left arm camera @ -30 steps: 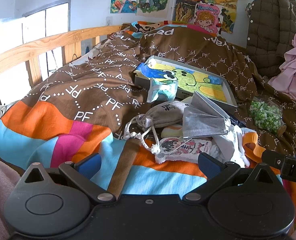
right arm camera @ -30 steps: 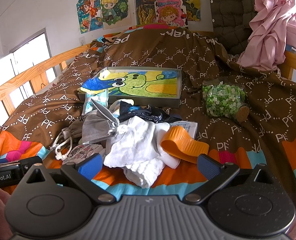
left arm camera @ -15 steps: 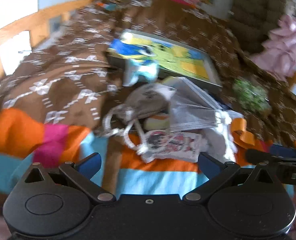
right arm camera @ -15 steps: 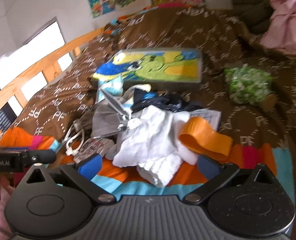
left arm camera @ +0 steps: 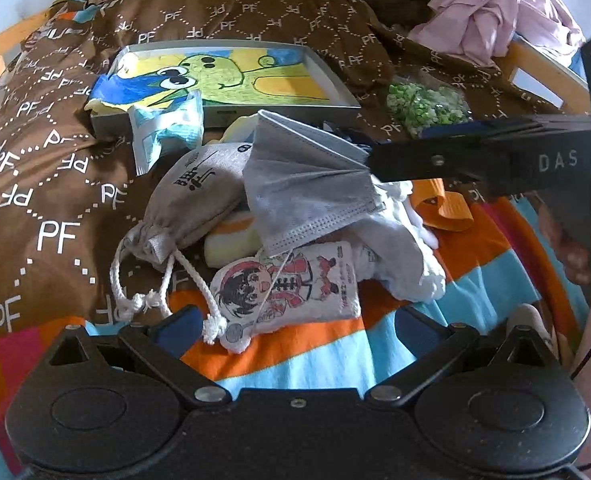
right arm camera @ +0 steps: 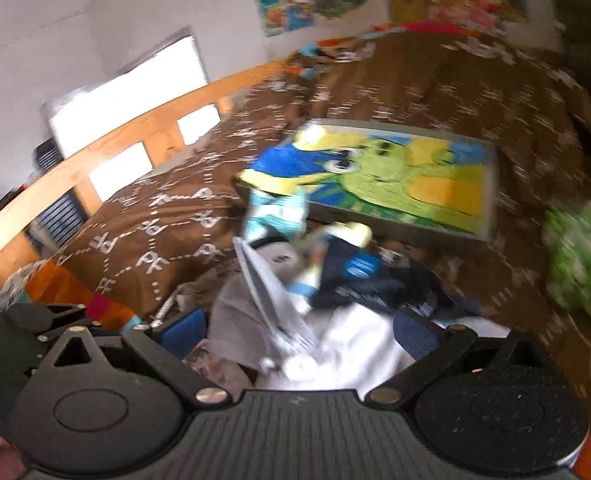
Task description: Organize soft objects
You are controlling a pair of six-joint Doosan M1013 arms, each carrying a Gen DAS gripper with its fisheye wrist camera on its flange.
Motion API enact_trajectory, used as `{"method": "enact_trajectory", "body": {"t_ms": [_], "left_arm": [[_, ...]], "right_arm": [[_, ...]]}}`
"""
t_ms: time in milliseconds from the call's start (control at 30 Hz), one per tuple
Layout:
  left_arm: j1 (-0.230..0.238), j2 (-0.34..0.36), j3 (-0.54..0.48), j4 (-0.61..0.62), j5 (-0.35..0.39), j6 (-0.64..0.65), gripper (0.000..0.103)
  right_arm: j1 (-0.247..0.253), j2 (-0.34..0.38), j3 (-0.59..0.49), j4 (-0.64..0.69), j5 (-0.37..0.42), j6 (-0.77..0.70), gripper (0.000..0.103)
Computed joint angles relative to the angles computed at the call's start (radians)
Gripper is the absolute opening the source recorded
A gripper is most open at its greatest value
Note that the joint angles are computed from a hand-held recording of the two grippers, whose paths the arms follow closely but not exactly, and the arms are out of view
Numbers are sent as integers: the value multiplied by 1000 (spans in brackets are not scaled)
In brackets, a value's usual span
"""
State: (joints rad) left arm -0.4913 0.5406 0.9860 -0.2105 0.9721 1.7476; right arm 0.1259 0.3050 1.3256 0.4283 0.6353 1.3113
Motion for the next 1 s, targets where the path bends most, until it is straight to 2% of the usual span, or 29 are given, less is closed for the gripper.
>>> {"method": "enact_trajectory", "body": {"t_ms": [133, 267, 400, 633, 767, 867, 933, 1000], "left_arm": [[15, 30, -41, -60, 84, -38, 96], [55, 39, -37, -215, 89, -180, 95], [85, 43, -13, -336, 73, -339, 94], [114, 25, 87, -589, -25, -524, 89], [115, 14, 138, -672, -112, -608, 84], [114, 8, 170, -739, -168, -652, 72], [116, 6, 184, -782, -189, -656, 59], [114, 2, 196, -804, -211, -662, 51]], "right_arm": [[5, 43, -49, 61, 26, -151, 88], [8, 72, -74, 95, 46, -197, 78], [4, 82, -80, 110, 70, -218, 62], [-1, 87, -84, 125, 77, -211, 42], [-5, 87, -84, 142, 80, -208, 38], [-5, 85, -82, 138, 78, -202, 35], [-4, 84, -80, 132, 75, -197, 31], [-2, 81, -75, 123, 64, -191, 29]]}}
